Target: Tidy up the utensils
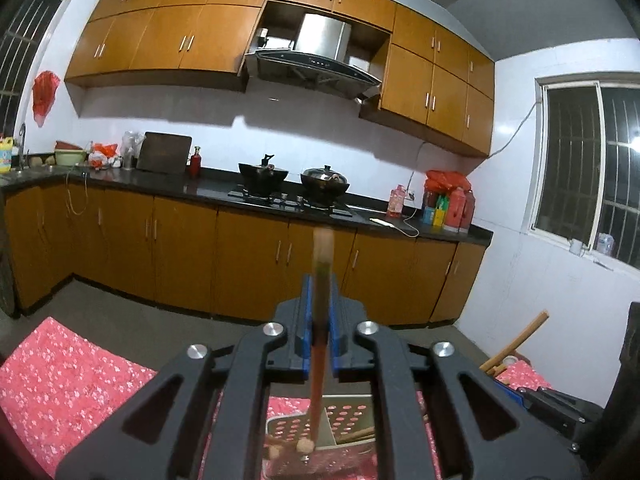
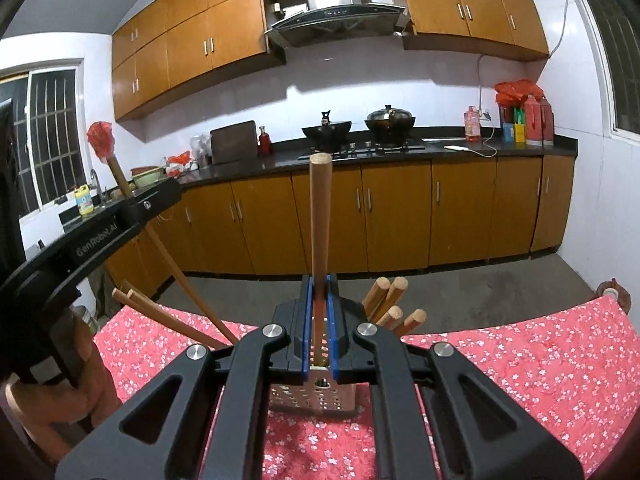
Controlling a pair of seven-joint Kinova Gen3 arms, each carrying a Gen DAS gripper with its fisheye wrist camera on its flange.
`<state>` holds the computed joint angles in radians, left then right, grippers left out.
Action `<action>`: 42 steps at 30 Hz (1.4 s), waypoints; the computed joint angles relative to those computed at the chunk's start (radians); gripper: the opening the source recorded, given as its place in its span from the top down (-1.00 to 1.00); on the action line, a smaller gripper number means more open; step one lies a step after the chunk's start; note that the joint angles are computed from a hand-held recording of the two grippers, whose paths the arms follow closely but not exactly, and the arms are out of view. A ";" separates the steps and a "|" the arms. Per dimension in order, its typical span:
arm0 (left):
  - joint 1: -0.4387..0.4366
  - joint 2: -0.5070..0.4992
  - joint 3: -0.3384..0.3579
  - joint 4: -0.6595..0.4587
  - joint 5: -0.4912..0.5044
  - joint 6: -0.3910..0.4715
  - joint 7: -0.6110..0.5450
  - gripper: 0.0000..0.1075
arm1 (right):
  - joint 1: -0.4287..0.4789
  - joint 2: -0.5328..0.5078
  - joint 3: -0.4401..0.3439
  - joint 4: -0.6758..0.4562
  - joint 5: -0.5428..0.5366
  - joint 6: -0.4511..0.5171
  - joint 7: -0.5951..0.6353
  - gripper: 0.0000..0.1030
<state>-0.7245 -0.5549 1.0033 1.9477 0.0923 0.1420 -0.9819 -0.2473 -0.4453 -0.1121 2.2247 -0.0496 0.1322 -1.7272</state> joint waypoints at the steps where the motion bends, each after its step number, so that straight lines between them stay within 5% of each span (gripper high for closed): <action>1: 0.022 0.000 -0.027 0.002 0.003 0.007 0.001 0.40 | -0.009 -0.006 0.011 0.002 -0.001 0.002 0.002 0.72; 2: 0.044 -0.001 -0.051 0.011 0.006 0.004 0.004 0.19 | -0.004 -0.019 0.011 0.007 -0.004 -0.002 -0.003 0.45; 4: 0.096 -0.002 -0.107 0.022 0.004 0.009 0.004 0.14 | 0.007 -0.049 0.011 0.023 -0.011 -0.018 -0.014 0.17; 7: 0.188 -0.009 -0.197 0.039 -0.007 0.033 0.002 0.02 | 0.009 -0.082 0.020 0.031 -0.012 -0.009 -0.021 0.13; 12: 0.304 -0.079 -0.305 0.087 -0.041 0.105 -0.004 -0.37 | 0.049 -0.171 0.001 0.063 -0.017 0.016 -0.042 -0.36; 17: 0.381 -0.207 -0.367 0.162 -0.074 0.216 -0.015 -0.76 | 0.171 -0.271 -0.113 0.119 -0.003 0.029 -0.071 -0.86; 21: 0.388 -0.331 -0.365 0.208 -0.090 0.316 -0.020 -0.84 | 0.273 -0.345 -0.222 0.154 0.005 0.060 -0.103 -0.97; 30: 0.396 -0.539 -0.318 0.267 -0.056 0.500 -0.058 -0.84 | 0.338 -0.516 -0.367 0.223 -0.003 0.166 -0.178 -0.97; 42: 0.427 -0.632 -0.295 0.339 0.067 0.539 -0.094 -0.84 | 0.327 -0.606 -0.441 0.304 -0.050 0.234 -0.236 -0.97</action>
<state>-0.2978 -1.1874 0.7084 2.2869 0.1593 0.6812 -1.0760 0.0793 -1.0514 -0.5534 2.5283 -0.0995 0.3658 -1.9633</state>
